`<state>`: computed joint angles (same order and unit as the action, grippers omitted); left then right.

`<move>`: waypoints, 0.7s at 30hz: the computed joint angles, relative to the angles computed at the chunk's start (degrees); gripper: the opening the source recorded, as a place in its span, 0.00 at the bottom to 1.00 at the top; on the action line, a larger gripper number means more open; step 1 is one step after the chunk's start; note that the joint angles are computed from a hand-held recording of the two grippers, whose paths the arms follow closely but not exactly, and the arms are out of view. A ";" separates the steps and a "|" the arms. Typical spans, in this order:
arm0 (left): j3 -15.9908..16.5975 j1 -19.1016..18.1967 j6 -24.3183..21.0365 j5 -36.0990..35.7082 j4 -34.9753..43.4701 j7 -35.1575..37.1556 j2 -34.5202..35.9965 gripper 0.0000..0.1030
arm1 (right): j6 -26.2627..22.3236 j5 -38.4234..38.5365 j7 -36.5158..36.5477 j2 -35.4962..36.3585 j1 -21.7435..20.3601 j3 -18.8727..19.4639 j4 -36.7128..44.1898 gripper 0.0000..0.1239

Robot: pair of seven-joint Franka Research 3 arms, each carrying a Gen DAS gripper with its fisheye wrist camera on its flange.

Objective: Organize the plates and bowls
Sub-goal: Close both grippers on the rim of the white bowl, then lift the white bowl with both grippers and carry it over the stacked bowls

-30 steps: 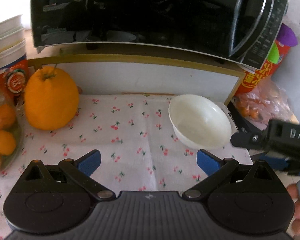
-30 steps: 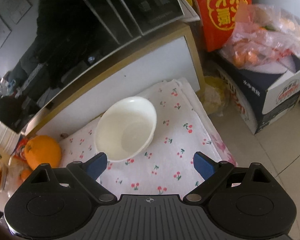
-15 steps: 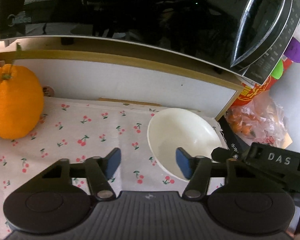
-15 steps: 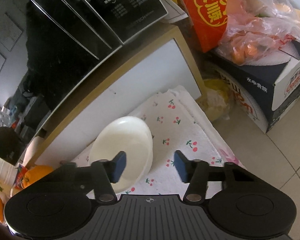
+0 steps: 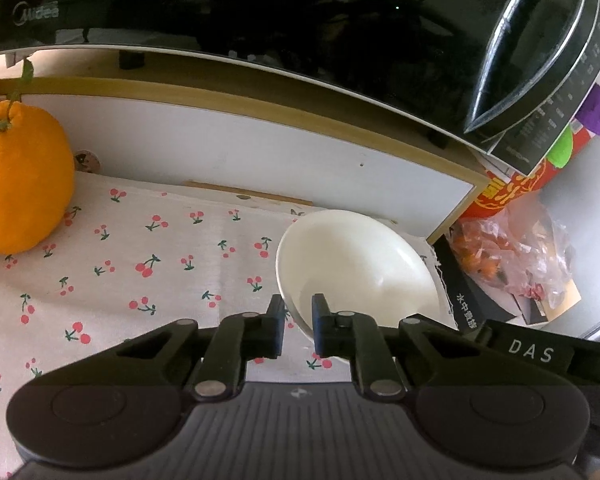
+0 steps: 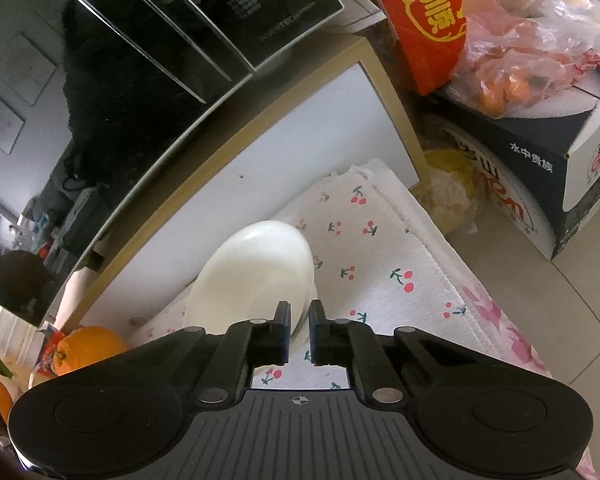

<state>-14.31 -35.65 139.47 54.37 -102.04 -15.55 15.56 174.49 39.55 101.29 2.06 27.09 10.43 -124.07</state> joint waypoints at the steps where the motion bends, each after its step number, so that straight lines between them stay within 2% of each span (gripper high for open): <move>1: 0.01 0.01 0.02 -0.07 -0.07 -0.18 -0.09 0.12 | 0.02 -0.11 0.08 -0.15 0.02 -0.01 -0.10 0.07; 14: -1.76 -0.16 -4.09 -2.16 -0.74 1.96 -3.28 0.11 | -0.18 -0.12 1.73 -4.27 1.30 -0.25 -2.72 0.07; 21: -3.26 -0.08 -4.89 -3.09 -2.38 0.17 -6.40 0.11 | -1.84 -5.68 6.21 -9.11 1.08 -0.45 -5.17 0.07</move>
<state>-17.57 -35.74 134.57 51.28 -104.42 -15.38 9.15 172.64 33.87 107.50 -7.05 28.17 9.98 -129.24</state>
